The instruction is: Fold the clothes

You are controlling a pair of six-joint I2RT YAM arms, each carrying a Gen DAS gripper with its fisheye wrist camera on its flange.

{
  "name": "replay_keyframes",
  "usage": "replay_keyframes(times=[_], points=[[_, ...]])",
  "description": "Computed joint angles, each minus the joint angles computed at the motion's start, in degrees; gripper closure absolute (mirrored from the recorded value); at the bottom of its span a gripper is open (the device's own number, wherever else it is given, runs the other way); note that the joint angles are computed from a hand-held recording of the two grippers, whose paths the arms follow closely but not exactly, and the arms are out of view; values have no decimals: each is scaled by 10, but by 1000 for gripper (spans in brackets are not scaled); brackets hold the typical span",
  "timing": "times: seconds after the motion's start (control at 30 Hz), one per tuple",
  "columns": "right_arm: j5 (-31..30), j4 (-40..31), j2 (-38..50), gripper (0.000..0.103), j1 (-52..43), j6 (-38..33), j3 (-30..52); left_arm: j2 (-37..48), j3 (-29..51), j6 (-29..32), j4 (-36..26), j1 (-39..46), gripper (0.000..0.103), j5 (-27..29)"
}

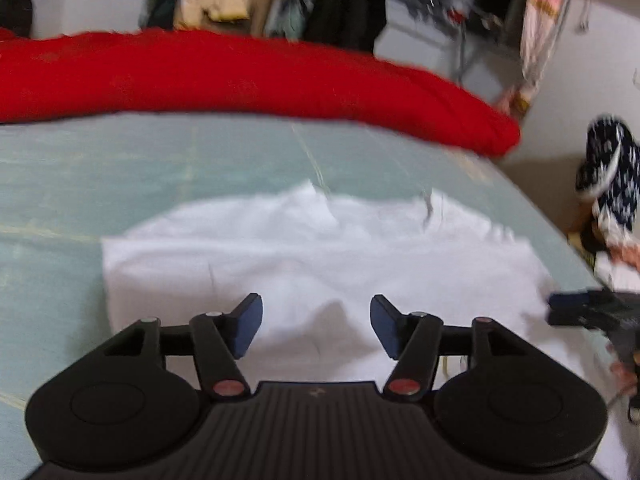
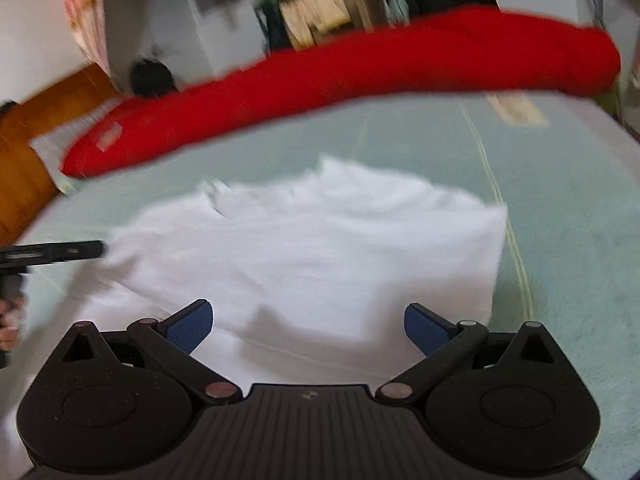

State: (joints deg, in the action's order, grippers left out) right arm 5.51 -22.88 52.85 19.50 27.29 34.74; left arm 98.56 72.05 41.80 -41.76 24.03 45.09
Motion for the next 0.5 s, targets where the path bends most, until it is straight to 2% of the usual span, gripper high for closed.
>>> replay_keyframes(times=[0.1,0.23,0.27,0.43,0.5], points=[[-16,10,-20,0,-17,-16,-35,22,3,20,-3,6,41,-23],[11,-77,-52,0,5,4,0,3,24,62,-39,19,41,-30],[28,-86,-44,0,12,-2,15,1,28,64,-35,14,37,-24],[73,-44,79,0,6,-65,82,16,22,35,21,-33,34,-27],[63,-36,157,0,-12,-78,103,55,46,25,-7,-39,34,-41]])
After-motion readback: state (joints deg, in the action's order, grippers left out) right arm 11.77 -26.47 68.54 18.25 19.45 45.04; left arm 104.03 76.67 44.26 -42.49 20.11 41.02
